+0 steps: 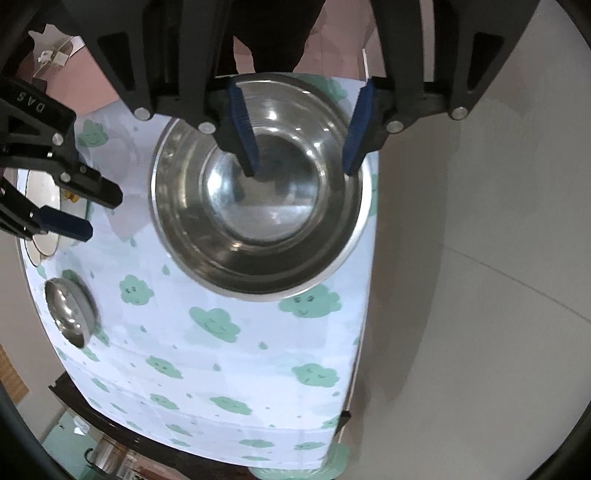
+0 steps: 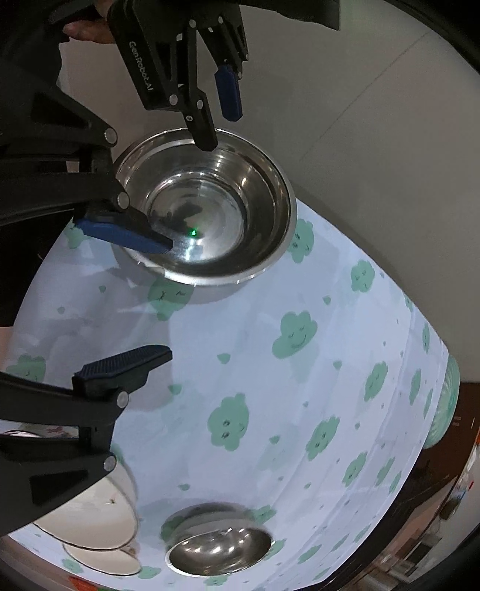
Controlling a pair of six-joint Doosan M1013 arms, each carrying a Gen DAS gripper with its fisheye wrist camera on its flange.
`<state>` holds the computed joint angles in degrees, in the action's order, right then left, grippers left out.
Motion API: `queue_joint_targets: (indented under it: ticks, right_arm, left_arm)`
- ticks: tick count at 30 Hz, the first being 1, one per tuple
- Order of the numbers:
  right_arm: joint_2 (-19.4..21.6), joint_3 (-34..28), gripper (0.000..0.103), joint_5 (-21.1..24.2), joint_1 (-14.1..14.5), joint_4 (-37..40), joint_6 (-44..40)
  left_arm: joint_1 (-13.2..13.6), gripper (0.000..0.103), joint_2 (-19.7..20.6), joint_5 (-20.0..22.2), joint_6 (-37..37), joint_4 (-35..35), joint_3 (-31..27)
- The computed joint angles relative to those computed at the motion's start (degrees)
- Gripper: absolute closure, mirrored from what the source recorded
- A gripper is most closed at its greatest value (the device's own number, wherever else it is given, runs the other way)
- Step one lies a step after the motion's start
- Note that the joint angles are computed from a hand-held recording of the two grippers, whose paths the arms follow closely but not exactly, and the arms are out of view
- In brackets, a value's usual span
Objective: Organize plates and bowls
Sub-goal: 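Lower both steel bowls onto the tablecloth and open both grippers, then move both open grippers toward the remaining steel bowls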
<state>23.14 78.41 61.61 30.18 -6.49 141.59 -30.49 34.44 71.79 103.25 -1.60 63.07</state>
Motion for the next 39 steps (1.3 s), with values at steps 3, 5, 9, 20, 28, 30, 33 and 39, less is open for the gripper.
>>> queue_joint_targets:
  ticks: [3,5,9,20,28,30,33,39]
  right_arm:
    - [-0.86,1.2,0.049,0.1,0.34,-0.67,2.31]
    - [-1.37,1.99,0.049,0.05,0.5,-0.91,3.96]
    - [-2.34,3.28,0.049,0.36,0.79,-1.82,7.1]
    - [-4.86,6.31,0.049,2.65,1.14,-4.38,14.7]
    - [-6.73,8.38,0.049,3.5,0.26,-5.48,17.55]
    - [-7.21,8.86,0.049,3.58,-0.02,-5.85,17.92]
    - [-8.0,9.71,0.049,4.03,-0.38,-6.45,18.65]
    - [-10.29,12.2,0.049,4.03,-1.44,-7.68,19.97]
  left_arm:
    - [-0.45,0.056,0.07,0.28,1.43,-0.62,-0.09]
    - [-0.85,0.056,0.06,0.49,2.76,-0.93,-0.03]
    - [-1.54,0.056,0.0,0.66,5.17,-1.7,-0.09]
    - [-3.26,0.049,0.9,1.31,10.32,-4.92,-1.62]
    - [-4.43,0.04,1.48,1.1,12.21,-6.76,-2.99]
    - [-4.83,0.04,1.81,1.44,12.06,-6.94,-3.63]
    - [-5.46,0.04,2.17,1.7,12.2,-6.95,-4.3]
    - [-7.32,0.04,3.31,2.24,11.38,-6.7,-6.5]
